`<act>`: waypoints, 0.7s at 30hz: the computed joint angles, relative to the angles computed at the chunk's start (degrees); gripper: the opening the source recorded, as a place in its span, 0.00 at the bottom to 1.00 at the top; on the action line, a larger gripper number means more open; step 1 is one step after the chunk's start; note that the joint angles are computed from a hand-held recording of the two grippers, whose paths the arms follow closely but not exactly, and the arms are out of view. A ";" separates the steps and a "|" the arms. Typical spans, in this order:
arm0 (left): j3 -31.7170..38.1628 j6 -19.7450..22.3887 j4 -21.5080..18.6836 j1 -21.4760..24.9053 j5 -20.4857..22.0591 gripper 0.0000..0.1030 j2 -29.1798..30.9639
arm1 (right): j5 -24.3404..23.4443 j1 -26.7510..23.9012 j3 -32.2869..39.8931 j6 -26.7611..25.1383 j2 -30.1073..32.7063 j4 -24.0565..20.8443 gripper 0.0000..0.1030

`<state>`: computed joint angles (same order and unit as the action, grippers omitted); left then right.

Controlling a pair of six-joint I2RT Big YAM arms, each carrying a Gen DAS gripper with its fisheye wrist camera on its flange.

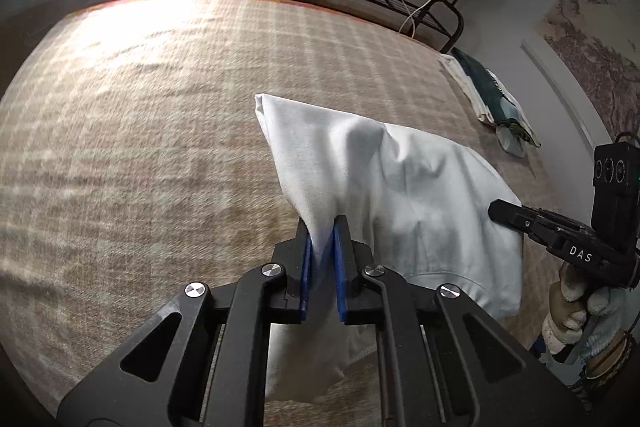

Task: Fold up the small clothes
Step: 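Lift the folded shirt with both tools and carry it toward the clothes stack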

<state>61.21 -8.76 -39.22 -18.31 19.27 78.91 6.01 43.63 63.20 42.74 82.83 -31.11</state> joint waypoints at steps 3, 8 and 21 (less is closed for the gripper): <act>1.37 0.10 -0.11 -1.95 -0.85 0.08 0.03 | 1.24 -0.38 -0.29 -1.10 -1.48 -1.10 0.06; 5.60 -0.83 0.25 -6.16 -1.84 0.08 2.08 | 3.33 -1.88 -2.33 -3.85 -5.48 -1.89 0.06; 27.47 -3.74 1.33 -19.77 -6.22 0.08 17.56 | 6.52 -15.58 -5.12 -14.85 -15.75 -8.61 0.06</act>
